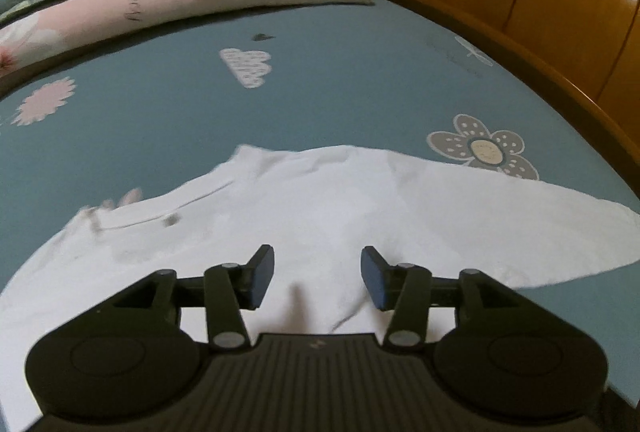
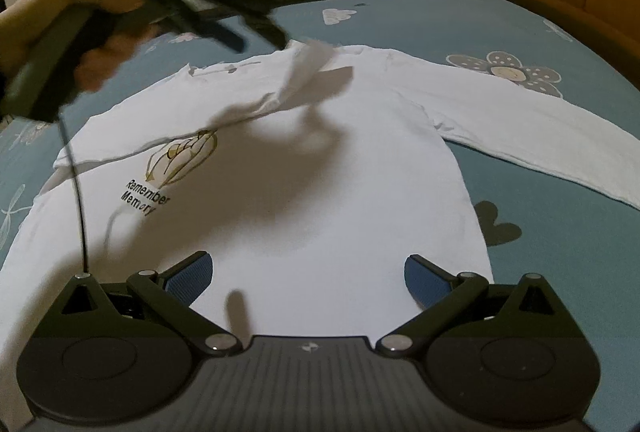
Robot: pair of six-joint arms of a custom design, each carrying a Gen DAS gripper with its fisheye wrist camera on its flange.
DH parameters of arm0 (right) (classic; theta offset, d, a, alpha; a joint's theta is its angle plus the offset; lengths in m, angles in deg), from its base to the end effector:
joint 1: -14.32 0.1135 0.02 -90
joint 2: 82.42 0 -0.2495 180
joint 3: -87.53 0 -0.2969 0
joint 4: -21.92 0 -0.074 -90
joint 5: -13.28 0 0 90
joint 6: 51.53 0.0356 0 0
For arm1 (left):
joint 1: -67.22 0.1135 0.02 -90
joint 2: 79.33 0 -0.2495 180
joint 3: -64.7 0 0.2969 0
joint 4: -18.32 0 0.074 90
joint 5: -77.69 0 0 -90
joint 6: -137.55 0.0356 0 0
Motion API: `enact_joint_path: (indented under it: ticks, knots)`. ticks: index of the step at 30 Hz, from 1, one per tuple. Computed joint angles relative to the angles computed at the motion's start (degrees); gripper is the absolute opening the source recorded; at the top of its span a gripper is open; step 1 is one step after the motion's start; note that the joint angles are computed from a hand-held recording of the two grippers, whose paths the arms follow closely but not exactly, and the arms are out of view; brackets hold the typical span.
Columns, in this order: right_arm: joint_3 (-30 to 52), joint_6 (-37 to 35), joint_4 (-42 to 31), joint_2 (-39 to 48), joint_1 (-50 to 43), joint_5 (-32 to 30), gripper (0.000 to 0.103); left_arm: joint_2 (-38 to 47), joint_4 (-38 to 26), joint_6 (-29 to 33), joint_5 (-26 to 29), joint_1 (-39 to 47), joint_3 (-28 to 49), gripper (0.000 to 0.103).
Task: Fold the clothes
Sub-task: 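Withdraw the open left gripper from the laid sleeve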
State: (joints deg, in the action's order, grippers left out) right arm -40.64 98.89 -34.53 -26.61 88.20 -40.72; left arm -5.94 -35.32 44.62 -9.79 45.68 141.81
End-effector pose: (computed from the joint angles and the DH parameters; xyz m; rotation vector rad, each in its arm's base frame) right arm 0.0830 0.2120 0.2099 -0.0756 2.3672 0.2762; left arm 0.2929 -0.1173 0.2880 0.4166 2.4205 -0.2426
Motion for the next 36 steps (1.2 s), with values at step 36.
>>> enact_joint_path:
  ticks: [36]
  knots:
    - [9.84, -1.71, 2.52, 20.08, -1.18, 5.74, 0.103, -32.32, 10.33, 21.16, 20.29, 59.44, -36.92, 0.081]
